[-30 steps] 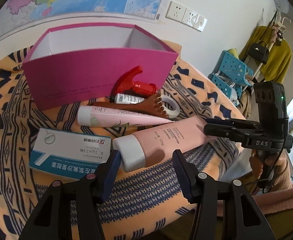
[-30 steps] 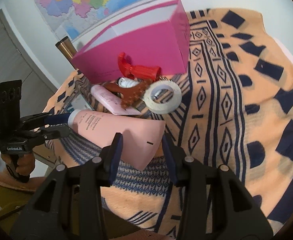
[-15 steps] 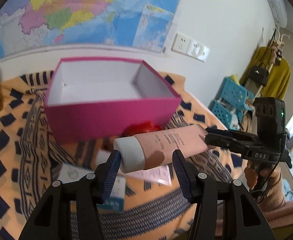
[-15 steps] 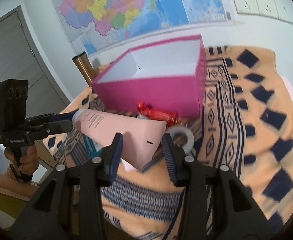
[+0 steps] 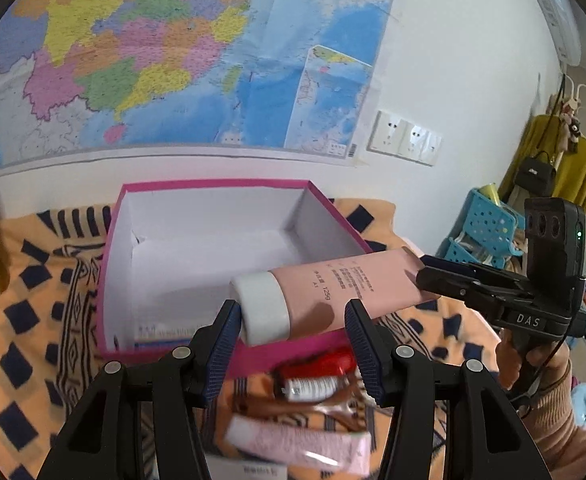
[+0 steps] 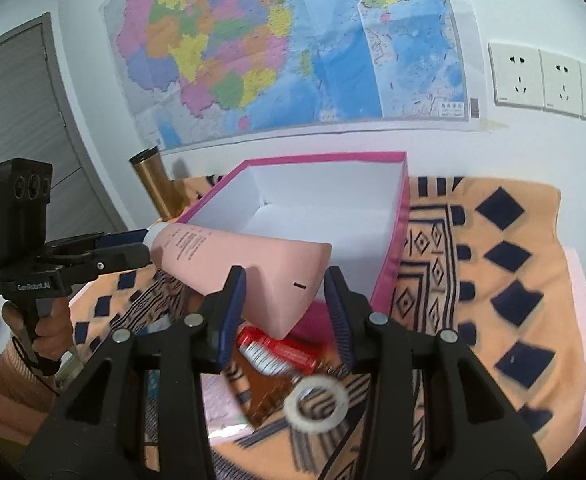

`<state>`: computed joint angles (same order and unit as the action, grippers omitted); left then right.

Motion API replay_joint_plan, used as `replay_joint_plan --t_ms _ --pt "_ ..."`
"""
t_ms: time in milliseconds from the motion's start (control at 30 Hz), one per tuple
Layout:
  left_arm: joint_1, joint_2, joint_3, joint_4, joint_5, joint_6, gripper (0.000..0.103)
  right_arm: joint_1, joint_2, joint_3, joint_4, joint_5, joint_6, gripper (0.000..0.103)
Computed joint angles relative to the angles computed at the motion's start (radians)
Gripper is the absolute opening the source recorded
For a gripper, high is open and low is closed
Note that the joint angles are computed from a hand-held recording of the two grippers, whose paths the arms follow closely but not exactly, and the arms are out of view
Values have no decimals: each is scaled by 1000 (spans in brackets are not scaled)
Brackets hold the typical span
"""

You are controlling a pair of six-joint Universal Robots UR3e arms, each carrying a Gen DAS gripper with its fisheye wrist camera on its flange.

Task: Organize rigid objects
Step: 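Lower the pink tube into the magenta box and open the right tool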

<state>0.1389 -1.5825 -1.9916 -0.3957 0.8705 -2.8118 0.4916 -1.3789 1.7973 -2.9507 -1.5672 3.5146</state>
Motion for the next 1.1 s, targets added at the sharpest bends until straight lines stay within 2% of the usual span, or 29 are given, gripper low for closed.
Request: replay_joint_plan --t_ms 267,467,600,867,1100 --pt "-82 -204 192 -16 105 -40 54 -77 103 -103 80 51 -27 44" --pt "-100 -293 264 -39 136 -48 54 -78 163 -161 136 34 -40 44" --pt "-114 -331 303 -53 160 -49 54 -59 197 -223 193 -14 -54 44" --pt "-125 -370 346 -106 181 -30 53 -54 210 -244 209 -36 -48 44" --pt "-135 -334 282 -40 193 -27 53 -41 207 -238 201 -54 -39 44"
